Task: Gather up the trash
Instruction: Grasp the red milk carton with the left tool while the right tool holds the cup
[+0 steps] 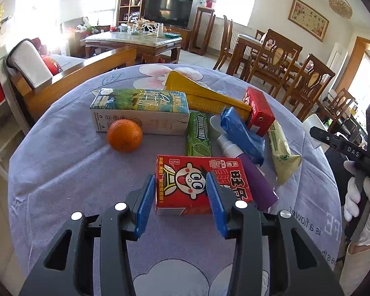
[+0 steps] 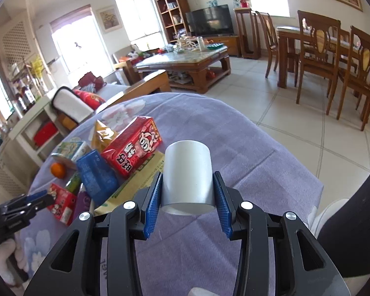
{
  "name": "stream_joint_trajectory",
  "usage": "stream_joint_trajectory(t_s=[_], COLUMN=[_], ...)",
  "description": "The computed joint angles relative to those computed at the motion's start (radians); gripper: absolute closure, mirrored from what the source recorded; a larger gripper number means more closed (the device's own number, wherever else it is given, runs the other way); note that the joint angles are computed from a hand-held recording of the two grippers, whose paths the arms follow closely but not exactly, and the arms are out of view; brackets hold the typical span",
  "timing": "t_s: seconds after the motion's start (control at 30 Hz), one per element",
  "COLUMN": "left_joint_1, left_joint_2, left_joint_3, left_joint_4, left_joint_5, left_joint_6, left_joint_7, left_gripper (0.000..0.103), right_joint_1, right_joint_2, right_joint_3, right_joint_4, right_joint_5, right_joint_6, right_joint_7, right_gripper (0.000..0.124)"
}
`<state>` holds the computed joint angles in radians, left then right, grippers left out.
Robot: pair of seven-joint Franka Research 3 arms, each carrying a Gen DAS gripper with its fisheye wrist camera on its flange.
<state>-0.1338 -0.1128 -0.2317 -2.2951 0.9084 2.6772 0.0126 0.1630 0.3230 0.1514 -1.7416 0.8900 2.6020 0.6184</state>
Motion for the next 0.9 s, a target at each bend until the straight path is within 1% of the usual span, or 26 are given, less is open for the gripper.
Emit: stream_joint_trajectory(t_s=[0.03, 0.1, 0.13, 0.17, 0.2, 0.23, 0.27, 0.3, 0.4, 0.57, 0.6, 0.63, 0.67, 0.73, 0.77, 0.9], left_joint_1=[0.000, -0.001, -0.005, -0.010, -0.016, -0.025, -0.031, -0.039, -0.068, -0.095, -0.092, -0.094, -0.095, -0.101, -0.100, -0.085], left_joint_2=[0.002, 0.007, 0.017, 0.028, 0.040, 0.051, 0.058, 0.069, 0.118, 0.167, 0.163, 0.155, 0.146, 0.127, 0.113, 0.048], left_joint_3=[0.001, 0.005, 0.005, -0.001, -0.010, -0.015, -0.011, -0.011, -0.012, 0.008, 0.015, 0.019, 0.022, 0.019, 0.019, 0.008], left_joint_4=[0.003, 0.010, 0.023, 0.040, 0.062, 0.079, 0.086, 0.100, 0.166, 0.205, 0.197, 0.187, 0.176, 0.163, 0.150, 0.092], left_joint_5=[-0.007, -0.033, -0.051, -0.051, -0.036, -0.024, -0.024, -0.029, -0.065, -0.124, -0.144, -0.133, -0.117, -0.062, -0.033, 0.110], left_joint_6=[0.004, 0.012, 0.006, -0.015, -0.052, -0.073, -0.067, -0.083, -0.199, -0.244, -0.231, -0.218, -0.210, -0.231, -0.222, -0.123], left_joint_7=[0.000, 0.003, 0.024, 0.029, 0.024, 0.024, 0.032, 0.036, 0.091, 0.161, 0.178, 0.167, 0.154, 0.120, 0.092, -0.047], left_gripper=[0.060, 0.055, 0.049, 0.032, 0.020, 0.019, 0.018, 0.015, 0.014, 0.015, 0.016, 0.016, 0.016, 0.017, 0.017, 0.017], right_joint_1=[-0.010, -0.020, -0.022, -0.025, -0.028, -0.028, -0.029, -0.030, -0.033, -0.029, -0.029, -0.029, -0.031, -0.035, -0.037, -0.050], right_joint_2=[-0.009, -0.026, -0.032, -0.036, -0.042, -0.044, -0.048, -0.058, -0.063, -0.076, -0.073, -0.071, -0.069, -0.070, -0.074, -0.094], right_joint_3=[0.003, 0.001, -0.002, -0.004, -0.006, -0.010, -0.013, -0.013, -0.022, -0.032, -0.034, -0.036, -0.037, -0.038, -0.037, -0.041], right_joint_4=[-0.007, -0.021, -0.027, -0.028, -0.035, -0.035, -0.040, -0.056, -0.063, -0.086, -0.084, -0.082, -0.081, -0.081, -0.086, -0.098], right_joint_5=[0.015, 0.035, 0.041, 0.048, 0.059, 0.063, 0.068, 0.080, 0.097, 0.115, 0.116, 0.114, 0.115, 0.123, 0.132, 0.179], right_joint_6=[-0.012, -0.023, -0.025, -0.036, -0.042, -0.045, -0.047, -0.048, -0.062, -0.066, -0.068, -0.072, -0.077, -0.089, -0.090, -0.116], right_joint_7=[-0.014, -0.043, -0.052, -0.057, -0.066, -0.070, -0.077, -0.088, -0.105, -0.123, -0.122, -0.118, -0.117, -0.119, -0.127, -0.161], right_gripper=[0.083, 0.083, 0.083, 0.083, 0.083, 0.083, 0.083, 0.083, 0.083, 0.083, 0.083, 0.083, 0.083, 0.083, 0.083, 0.083])
